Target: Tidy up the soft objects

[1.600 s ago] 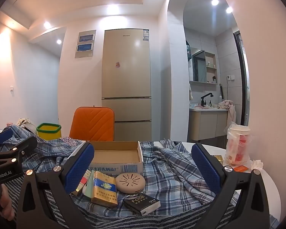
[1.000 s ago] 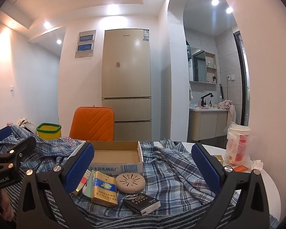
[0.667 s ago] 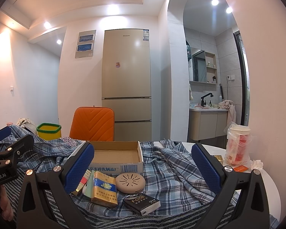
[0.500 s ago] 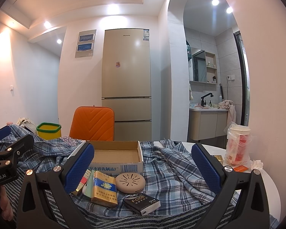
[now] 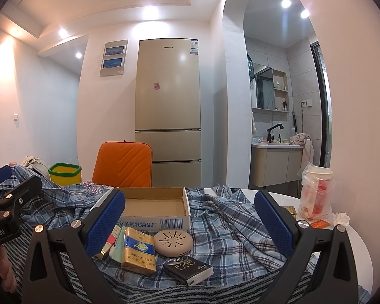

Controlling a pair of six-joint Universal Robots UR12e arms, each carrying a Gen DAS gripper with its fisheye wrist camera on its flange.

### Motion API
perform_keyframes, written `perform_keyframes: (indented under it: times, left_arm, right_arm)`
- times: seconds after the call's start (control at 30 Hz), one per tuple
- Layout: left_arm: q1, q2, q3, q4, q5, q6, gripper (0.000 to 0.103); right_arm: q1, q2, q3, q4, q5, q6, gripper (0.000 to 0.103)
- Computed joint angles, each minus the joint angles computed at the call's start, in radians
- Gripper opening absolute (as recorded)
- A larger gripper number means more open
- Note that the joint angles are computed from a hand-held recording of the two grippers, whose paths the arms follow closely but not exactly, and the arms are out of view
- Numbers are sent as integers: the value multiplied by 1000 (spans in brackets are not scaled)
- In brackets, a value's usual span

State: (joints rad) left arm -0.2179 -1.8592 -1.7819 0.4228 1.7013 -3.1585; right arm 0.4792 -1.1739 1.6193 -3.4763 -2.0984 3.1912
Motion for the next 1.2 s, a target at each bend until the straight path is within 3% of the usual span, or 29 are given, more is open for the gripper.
perform_keyframes:
  times: [1.2]
  left_arm:
    - [5,5,2,-21,-1,-37,103]
  right_arm:
    - [-1,1,-1,-1,0,-1,103]
